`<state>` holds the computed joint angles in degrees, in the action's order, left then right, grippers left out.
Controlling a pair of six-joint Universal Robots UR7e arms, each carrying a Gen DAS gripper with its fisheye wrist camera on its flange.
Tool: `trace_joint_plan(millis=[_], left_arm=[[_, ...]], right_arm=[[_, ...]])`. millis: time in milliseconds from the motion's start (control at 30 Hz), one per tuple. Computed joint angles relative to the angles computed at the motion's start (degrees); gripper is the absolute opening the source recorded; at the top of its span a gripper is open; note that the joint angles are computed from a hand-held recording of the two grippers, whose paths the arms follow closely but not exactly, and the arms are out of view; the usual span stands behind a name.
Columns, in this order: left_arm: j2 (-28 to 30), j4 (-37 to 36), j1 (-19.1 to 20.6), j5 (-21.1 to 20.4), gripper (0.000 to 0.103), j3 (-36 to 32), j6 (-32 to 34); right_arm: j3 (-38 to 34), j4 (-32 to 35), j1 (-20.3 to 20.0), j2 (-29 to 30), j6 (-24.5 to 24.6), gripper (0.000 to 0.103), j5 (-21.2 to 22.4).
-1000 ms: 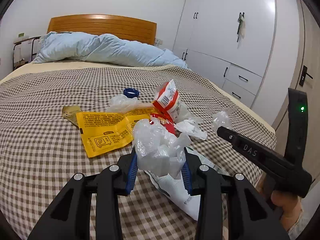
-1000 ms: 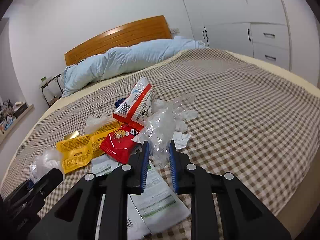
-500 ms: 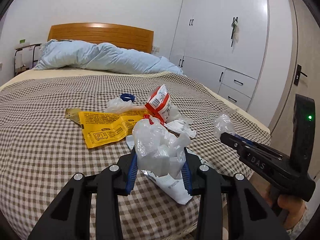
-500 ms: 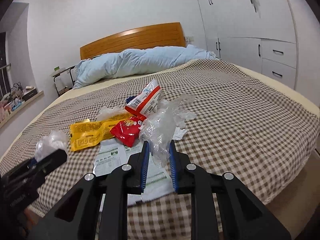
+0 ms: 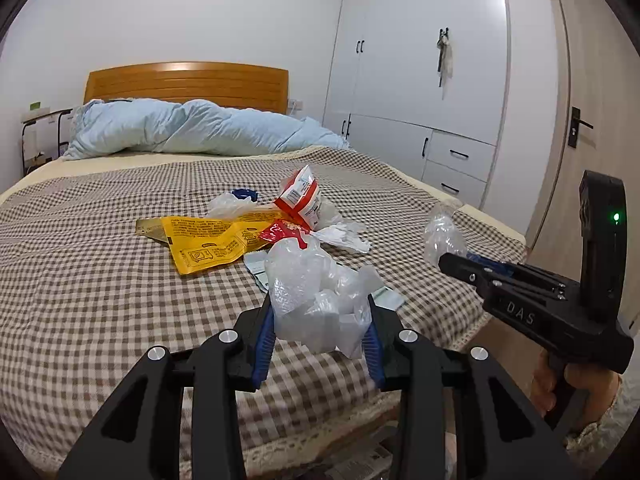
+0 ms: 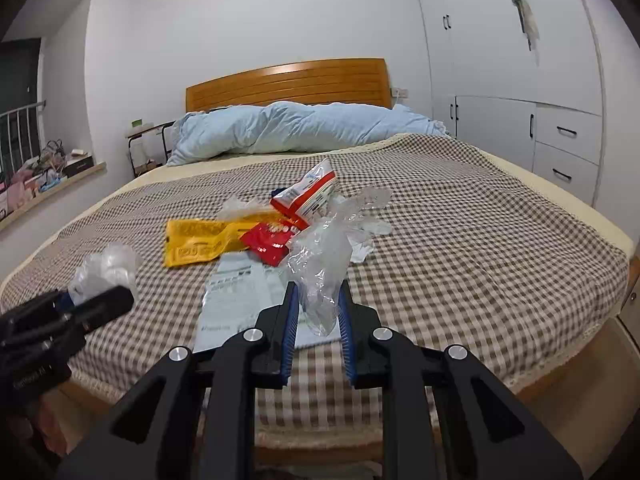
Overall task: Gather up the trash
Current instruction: 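Close the right tool on a clear plastic bag while the left tool holds its bag, then carry both clear plastic bags down from the bed to the floor bin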
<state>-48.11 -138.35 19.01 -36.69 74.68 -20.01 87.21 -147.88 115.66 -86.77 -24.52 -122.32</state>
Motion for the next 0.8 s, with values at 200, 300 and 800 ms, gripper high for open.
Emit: trace_joint_plan(millis=[200,300,800], left_arm=[[-2.66,-0.26,-1.54,-0.70,0.035,3.58,0.09],[-4.06,-0.26,-2.31,-1.25,0.035,5.62,0.72],[-10.51,2.12,-4.25,-3.28,0.035,15.70,-3.00]], right_arm=[[4.15,1.27,1.22,-3.57,0.24,0.020,-2.33],[5.92,3.55,1.37,-5.48,2.35,0.020,-3.40],[12.51,14.81,3.52,-13.28,11.43,0.020,-8.41]])
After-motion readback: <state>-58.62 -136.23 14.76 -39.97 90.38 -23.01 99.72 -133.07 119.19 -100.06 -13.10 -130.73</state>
